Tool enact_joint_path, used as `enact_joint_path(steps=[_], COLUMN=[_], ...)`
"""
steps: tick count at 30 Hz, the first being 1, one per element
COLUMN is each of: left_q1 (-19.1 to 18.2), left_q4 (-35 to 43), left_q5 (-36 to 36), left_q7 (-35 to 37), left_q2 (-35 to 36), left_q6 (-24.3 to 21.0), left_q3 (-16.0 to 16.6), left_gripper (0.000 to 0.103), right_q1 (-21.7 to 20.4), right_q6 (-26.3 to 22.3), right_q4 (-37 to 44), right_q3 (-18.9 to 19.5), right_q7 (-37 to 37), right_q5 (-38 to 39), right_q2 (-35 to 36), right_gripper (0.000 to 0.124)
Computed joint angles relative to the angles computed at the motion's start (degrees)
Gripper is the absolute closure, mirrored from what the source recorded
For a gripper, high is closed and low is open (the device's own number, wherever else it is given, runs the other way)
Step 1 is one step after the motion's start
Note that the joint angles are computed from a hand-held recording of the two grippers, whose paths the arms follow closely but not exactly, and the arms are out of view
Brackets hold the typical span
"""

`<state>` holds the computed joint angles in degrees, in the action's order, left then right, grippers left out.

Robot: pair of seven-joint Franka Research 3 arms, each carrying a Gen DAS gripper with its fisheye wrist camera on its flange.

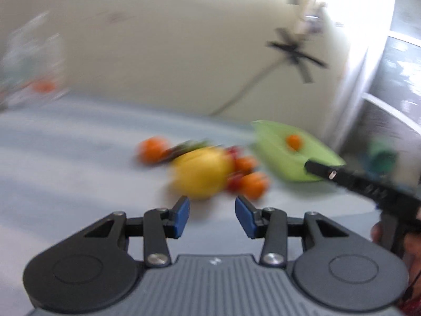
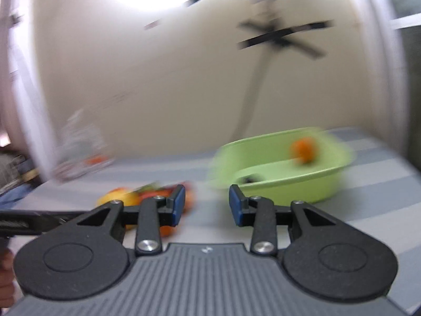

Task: Organize fruits
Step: 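Bring both tools to either side of the yellow grapefruit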

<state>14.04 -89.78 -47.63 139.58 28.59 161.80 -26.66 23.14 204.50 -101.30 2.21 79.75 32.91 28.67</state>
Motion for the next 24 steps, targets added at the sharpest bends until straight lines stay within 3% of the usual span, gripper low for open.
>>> enact_joint_path(steps=[3,4,7,8,11,13,16,19,22,24], left_q1=[2.4,3.2,3.9,3.9,4.4,5.5,6.0,6.0,5.1,4.5], left_q4=[-2.3,-2.7,-1.5,-0.9,2.9,5.2,9.6,14.1,17.0,19.6], left_q5=[-2.8,-4.1,-6.0,-6.8,-8.6,-11.2,-12.8,-13.1,-11.8,-10.0], left_q7=[-1.8,-1.5,-1.6,-1.3,-1.3,-0.1,-0.8,-1.1,-0.8,-1.7], left_q2=[-1.4,-1.6,-1.0,-0.5,1.8,3.4,6.1,8.8,10.7,12.6], left_q6=[-0.9,-1.1,-3.0,-3.5,-6.7,-8.3,-10.0,-11.7,-12.1,-13.6], left_q3=[0.7,0.7,1.7,1.7,2.1,1.8,2.4,2.2,2.2,2.2], left_gripper=[0.064,0.064,0.064,0.064,0.064,0.063,0.063,0.057,0.054,0.055], right_q1=[-4.2,-3.7,1.9,2.1,-0.5,0.9,-0.9,3.1,3.0,4.5], right_q6=[-4.6,-6.6,-15.8,-18.9,-24.7,-23.5,-22.4,-26.6,-29.1,-27.3], right_q4=[8.4,12.0,24.8,28.6,35.2,33.8,32.1,36.6,40.8,39.3], right_q3=[5.9,5.8,-1.3,-1.9,2.5,1.5,8.1,4.7,6.7,4.6], right_q7=[2.9,3.4,5.5,6.9,5.9,9.4,-0.8,-3.5,-6.5,-8.6], right_q5=[-9.1,-10.3,-8.4,-8.7,-7.5,-13.8,-18.4,-21.6,-24.4,-22.2], right_q2=[5.1,7.2,14.1,16.1,19.7,18.8,17.6,19.6,22.3,21.5], right_gripper=[0.083,0.083,0.083,0.083,0.074,0.074,0.075,0.076,0.076,0.075])
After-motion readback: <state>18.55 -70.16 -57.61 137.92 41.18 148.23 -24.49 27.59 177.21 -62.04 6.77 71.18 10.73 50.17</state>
